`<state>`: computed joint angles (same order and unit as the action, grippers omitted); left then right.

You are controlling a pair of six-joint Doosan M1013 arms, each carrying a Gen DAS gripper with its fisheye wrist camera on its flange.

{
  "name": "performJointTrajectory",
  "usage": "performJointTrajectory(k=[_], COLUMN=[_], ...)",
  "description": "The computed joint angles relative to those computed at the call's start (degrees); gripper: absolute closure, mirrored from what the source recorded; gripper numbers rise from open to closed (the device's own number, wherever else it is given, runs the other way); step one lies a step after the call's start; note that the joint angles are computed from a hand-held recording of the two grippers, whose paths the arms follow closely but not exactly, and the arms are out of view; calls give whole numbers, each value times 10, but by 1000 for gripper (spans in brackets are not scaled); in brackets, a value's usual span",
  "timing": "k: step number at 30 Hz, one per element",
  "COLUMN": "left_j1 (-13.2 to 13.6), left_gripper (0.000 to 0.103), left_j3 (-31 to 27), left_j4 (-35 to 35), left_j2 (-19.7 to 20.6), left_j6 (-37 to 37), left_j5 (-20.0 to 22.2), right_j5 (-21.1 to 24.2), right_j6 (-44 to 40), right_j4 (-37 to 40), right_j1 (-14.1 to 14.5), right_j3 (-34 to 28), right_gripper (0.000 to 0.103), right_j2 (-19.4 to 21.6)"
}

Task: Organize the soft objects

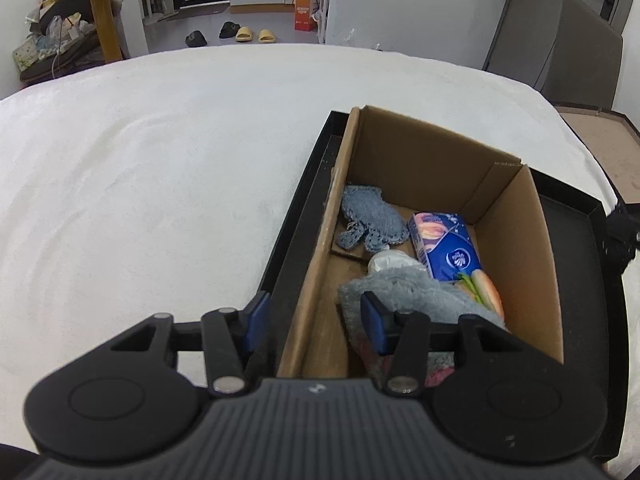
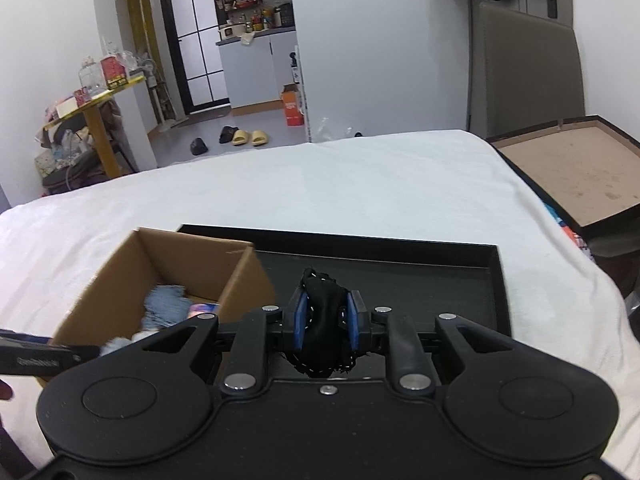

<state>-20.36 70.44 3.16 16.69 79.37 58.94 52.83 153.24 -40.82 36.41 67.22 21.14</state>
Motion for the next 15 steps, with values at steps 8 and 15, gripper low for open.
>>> performJointTrajectory(k=[8,15], left_j1=[10,14], left_gripper=[73,89], left_j3=[6,5], left_j4=[-42,-35], left_j2=[1,4], left_j6=[14,-14], left_j5=[-2,0], right_j5=[-9,4], right_j6=[-26,-72], right_j4=[12,29], right_j1=[10,16], right_j3=[-44,-100], right_gripper=[82,81], right_j2=[23,55])
